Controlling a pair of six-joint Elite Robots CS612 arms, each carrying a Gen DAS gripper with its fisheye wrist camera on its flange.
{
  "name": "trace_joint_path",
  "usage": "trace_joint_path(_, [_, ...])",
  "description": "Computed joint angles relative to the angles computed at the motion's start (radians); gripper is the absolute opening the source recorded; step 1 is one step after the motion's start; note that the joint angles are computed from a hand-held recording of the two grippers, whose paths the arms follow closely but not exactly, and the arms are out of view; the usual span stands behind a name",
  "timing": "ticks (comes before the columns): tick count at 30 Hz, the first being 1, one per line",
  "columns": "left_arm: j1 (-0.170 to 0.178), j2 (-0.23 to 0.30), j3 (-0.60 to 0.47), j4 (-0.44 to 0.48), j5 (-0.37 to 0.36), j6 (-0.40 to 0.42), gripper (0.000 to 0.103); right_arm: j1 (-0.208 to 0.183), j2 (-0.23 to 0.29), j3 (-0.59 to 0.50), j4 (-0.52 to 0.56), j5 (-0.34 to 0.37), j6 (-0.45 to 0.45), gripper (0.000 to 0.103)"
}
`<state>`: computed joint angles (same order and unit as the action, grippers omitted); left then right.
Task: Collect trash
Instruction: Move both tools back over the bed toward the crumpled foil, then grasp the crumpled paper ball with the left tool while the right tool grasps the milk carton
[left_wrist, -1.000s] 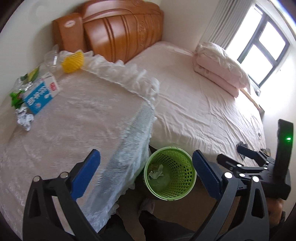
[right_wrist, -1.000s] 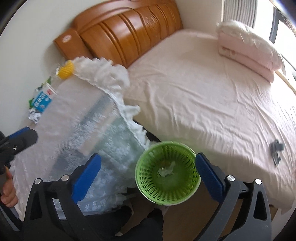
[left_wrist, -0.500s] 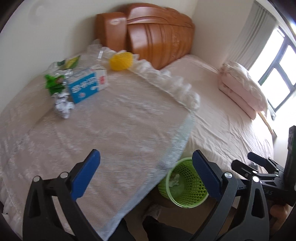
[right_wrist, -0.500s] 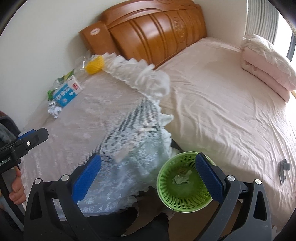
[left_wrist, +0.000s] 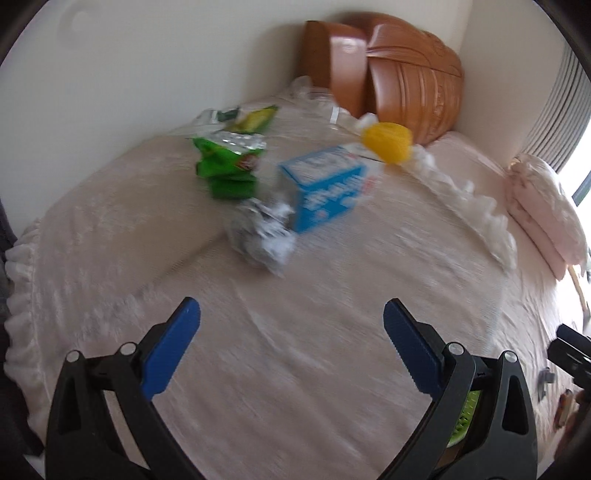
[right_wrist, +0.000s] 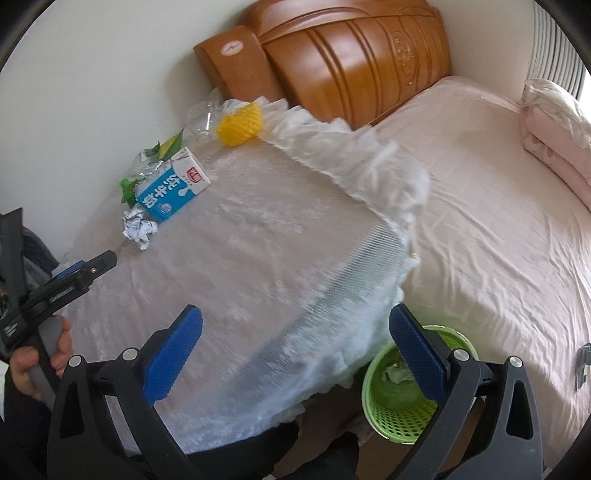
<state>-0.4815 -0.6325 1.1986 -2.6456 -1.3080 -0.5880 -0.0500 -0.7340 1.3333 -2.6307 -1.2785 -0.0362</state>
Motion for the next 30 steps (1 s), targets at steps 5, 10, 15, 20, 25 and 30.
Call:
trace_joint_path(5, [0.036, 0.061, -0.081, 0.057, -0.009, 0.080, 0.095, 0.026, 0.038, -0.072, 0.056, -0.004, 0.004, 0.100])
trace_joint_path(10, [0.051, 0.109, -0.152, 0.072, -0.026, 0.168, 0.095, 0.046, 0.063, -0.117, 0.099, -0.018, 0.005, 0.100])
trace_joint_path(15, [0.060, 0.153, -0.217, 0.079, -0.049, 0.206, 0.089, 0.056, 0.080, -0.146, 0.136, -0.031, 0.011, 0.100])
trace_joint_path(20, [0.063, 0.169, -0.241, 0.086, -0.090, 0.212, 0.066, 0.061, 0.083, -0.153, 0.146, -0.041, 0.010, 0.100])
trace_joint_path(25, [0.065, 0.168, -0.234, 0.067, -0.105, 0.195, 0.053, 0.063, 0.090, -0.165, 0.154, -0.038, 0.009, 0.100])
trace_joint_path(30, [0.067, 0.156, -0.214, 0.043, -0.109, 0.169, 0.052, 0.066, 0.098, -0.183, 0.165, -0.021, 0.004, 0.100])
